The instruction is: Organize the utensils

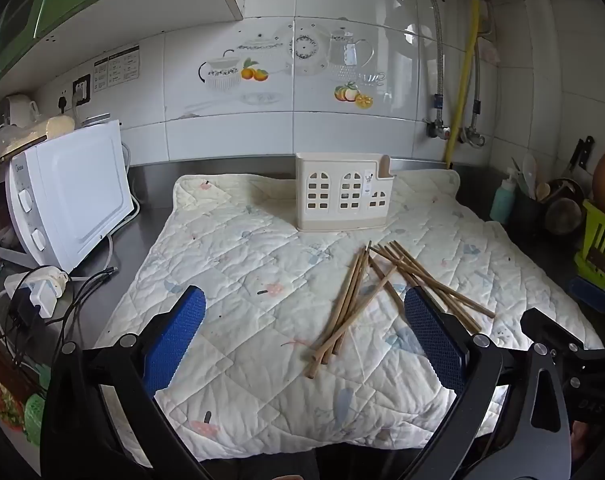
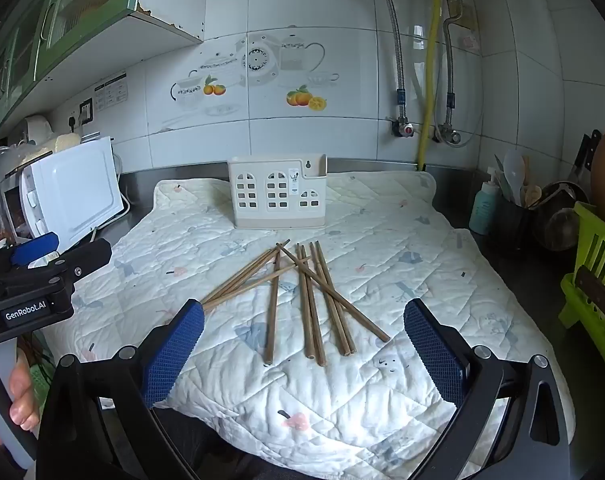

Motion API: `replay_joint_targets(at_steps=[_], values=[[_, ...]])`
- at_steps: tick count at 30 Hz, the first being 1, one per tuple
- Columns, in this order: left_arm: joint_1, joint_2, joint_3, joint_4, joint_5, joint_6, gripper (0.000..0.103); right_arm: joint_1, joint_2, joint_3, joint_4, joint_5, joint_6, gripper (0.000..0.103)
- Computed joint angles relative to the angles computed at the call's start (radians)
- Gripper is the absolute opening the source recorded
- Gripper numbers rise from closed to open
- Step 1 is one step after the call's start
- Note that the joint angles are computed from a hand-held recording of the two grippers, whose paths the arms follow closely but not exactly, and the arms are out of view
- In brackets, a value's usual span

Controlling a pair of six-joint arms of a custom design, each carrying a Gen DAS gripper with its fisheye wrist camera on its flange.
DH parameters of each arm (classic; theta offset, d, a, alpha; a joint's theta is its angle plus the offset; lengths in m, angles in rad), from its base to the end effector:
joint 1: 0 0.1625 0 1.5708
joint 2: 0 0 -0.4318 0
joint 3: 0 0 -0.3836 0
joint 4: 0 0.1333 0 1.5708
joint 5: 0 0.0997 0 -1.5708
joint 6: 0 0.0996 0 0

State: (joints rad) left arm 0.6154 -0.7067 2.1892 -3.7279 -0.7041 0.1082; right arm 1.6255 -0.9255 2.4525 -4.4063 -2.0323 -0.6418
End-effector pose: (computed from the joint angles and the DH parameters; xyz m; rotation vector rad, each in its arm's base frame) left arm -0.2714 -0.4481 0.0727 0.8618 2.2156 -1.1965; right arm 0.1101 -0.3830 0.1974 0.3447 -2.0085 1.3360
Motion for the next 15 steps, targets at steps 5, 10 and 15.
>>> replay_joint_targets(at_steps=[5,10,15], values=[[0.0,-0.001,0.0,0.003,0.0,-0.002,0.098,0.001,0.001,-0.001,0.002,-0.002,0.003,0.097],[0.0,-0.001,0.0,0.004,0.002,-0.001,0.098,0.002,0.002,-0.001,0.001,-0.001,0.003,0.097],[0.002,-0.001,-0.004,0.018,0.001,-0.012,0.098,0.005,0.001,-0.002,0.005,-0.01,0.002,0.097]])
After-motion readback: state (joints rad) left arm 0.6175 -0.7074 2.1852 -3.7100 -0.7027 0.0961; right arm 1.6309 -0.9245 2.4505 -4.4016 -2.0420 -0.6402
